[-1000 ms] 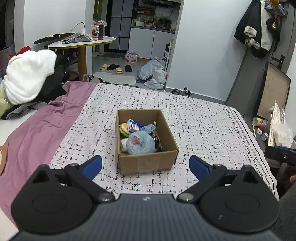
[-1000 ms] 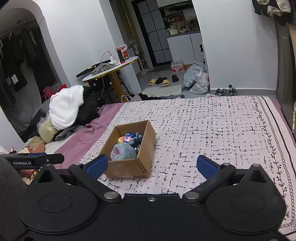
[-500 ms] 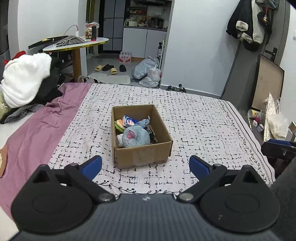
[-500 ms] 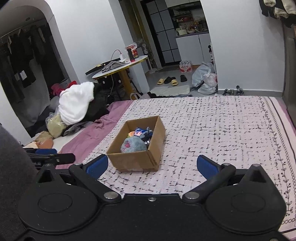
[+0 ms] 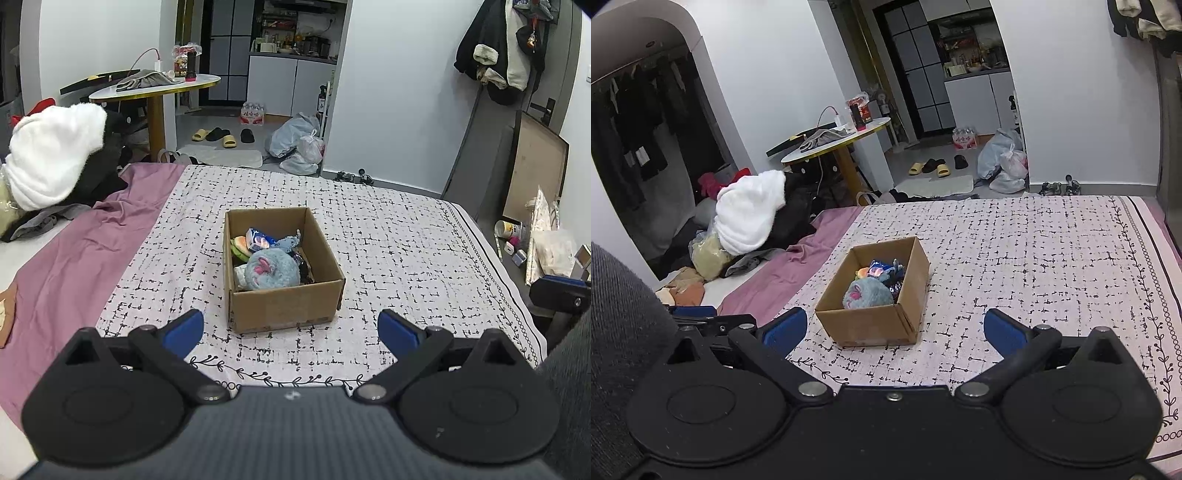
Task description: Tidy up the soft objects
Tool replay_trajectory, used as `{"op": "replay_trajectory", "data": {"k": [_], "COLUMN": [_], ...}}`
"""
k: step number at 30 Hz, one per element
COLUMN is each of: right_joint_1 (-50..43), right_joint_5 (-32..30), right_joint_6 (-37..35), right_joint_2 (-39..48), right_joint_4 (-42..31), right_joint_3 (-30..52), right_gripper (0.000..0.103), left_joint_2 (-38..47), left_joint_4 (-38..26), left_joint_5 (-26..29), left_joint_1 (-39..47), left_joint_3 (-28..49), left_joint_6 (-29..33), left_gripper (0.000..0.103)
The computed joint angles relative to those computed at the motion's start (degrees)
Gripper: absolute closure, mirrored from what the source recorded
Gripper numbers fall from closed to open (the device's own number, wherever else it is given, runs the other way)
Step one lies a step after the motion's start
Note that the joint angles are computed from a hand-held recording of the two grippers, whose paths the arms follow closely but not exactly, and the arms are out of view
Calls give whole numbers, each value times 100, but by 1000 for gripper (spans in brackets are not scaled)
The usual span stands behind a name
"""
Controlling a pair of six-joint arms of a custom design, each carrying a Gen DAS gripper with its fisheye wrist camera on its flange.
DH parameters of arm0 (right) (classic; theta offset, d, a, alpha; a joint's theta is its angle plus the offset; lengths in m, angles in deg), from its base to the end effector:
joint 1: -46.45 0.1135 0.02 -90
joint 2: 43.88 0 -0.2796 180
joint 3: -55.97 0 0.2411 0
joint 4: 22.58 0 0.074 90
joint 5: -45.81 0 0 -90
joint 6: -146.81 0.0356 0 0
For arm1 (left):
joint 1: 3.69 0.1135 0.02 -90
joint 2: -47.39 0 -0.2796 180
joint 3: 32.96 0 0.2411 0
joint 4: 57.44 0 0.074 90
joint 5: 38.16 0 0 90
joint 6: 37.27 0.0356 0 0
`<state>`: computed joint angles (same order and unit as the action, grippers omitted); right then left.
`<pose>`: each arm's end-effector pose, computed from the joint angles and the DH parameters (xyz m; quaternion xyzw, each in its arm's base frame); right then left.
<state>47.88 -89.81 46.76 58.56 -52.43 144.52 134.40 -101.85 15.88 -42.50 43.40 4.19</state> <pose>0.3850 0.0351 0.2603 -0.2363 0.8282 0.3283 0.3879 0.2478 -0.1725 0.2639 -0.1693 0.8962 0.0158 0.4099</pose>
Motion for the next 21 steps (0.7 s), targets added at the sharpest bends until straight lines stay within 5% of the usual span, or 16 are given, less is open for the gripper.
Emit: {"op": "replay_trajectory", "data": {"k": [21], "right_joint_1": [20], "right_joint_5": [51], "right_joint_6": [8], "right_joint_2": [-49], "right_joint_4": [-11], "right_joint_3": [-25], "right_gripper": [0], "left_joint_2": [-27], "left_joint_4": [-3], "left_joint_5": [-29], "left_joint_1": [-30], "left_joint_3": [-28], "left_joint_6": [-31], "left_gripper": [3]}}
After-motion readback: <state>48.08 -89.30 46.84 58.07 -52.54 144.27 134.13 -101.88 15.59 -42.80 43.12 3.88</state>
